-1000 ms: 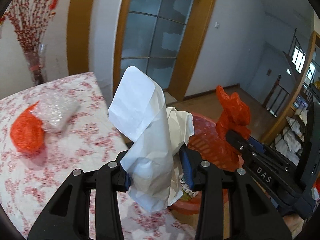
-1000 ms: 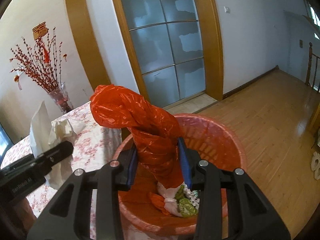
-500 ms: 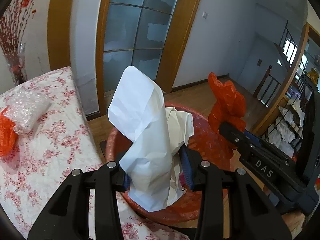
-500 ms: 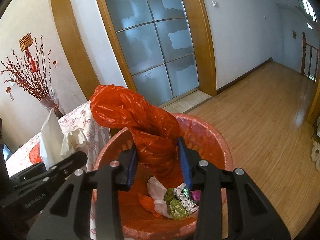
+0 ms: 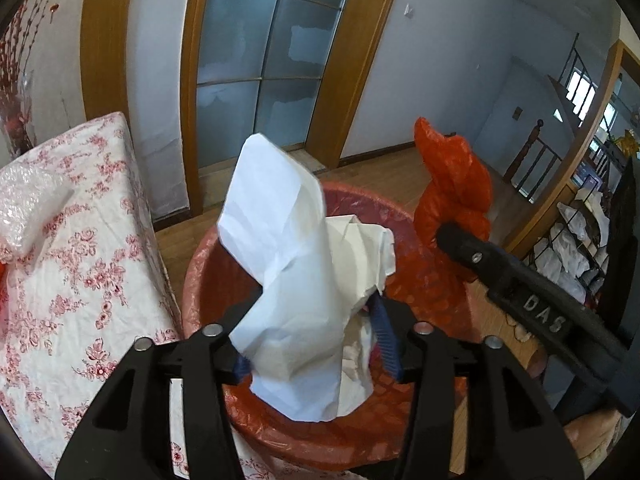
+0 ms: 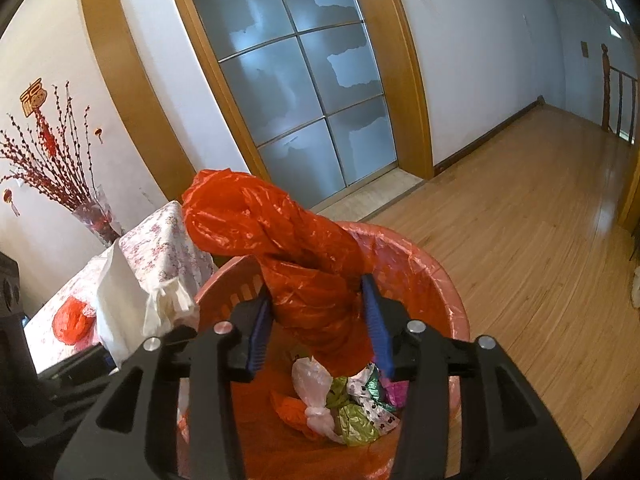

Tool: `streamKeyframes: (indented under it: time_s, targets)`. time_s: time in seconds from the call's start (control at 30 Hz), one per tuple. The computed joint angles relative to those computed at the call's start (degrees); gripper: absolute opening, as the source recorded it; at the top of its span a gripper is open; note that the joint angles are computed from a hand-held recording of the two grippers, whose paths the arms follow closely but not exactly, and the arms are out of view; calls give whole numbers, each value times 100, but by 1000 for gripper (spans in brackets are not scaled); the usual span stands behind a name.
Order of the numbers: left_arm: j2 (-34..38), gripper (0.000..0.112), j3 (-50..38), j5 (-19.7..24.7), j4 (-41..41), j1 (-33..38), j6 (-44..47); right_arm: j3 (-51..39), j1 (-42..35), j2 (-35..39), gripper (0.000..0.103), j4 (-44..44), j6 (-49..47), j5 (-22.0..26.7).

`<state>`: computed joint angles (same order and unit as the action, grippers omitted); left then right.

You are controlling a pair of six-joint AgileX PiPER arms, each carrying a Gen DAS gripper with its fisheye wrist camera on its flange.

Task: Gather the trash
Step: 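Open both tools to drop the bags into the wastebasket, then grasp the red-orange bag with the left tool while the right tool grasps the bubble-wrap bag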

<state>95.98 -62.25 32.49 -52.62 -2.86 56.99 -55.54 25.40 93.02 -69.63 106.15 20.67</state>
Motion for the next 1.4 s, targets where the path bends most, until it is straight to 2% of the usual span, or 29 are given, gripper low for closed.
streamKeyframes:
  time_s: [0.17,0.53,0.83,0.9,1.03,1.07,1.13,1.27,1.33,1.4]
  targets:
    - [102,64,-32,70,93,96,-147,68,-87,63,56,-186,248,-112]
    - [-107,70,169,-187,417,393,-288,231,-4,84,58,-342,481,-7]
    - [-218,74,227,-431,695,1187,-233,98,317,132,62,-134,251,208]
    - [-233,75,214,-471,702,1397,-168,22,428,172,66,-99,215,310]
    - [-208,77,54,-676,732,1848,-52,-128,658,240,74,-112,187,562]
    - [-188,82,-10,-820,741,1960,-36,-176,700,265,75,-78,139,611]
    - [-159,84,-92,-1114,680,2142,44,-275,782,310,78,0,5,688]
    - [269,84,-724,-1520,1389,2433,-767,-466,980,459,83,13,-5,914]
    - [659,84,-1242,-1411,2233,2539,-1677,-547,1032,528,83,31,-6,911]
    - [1073,84,-1789,-1095,2788,2618,-2310,-610,1075,585,83,18,23,942]
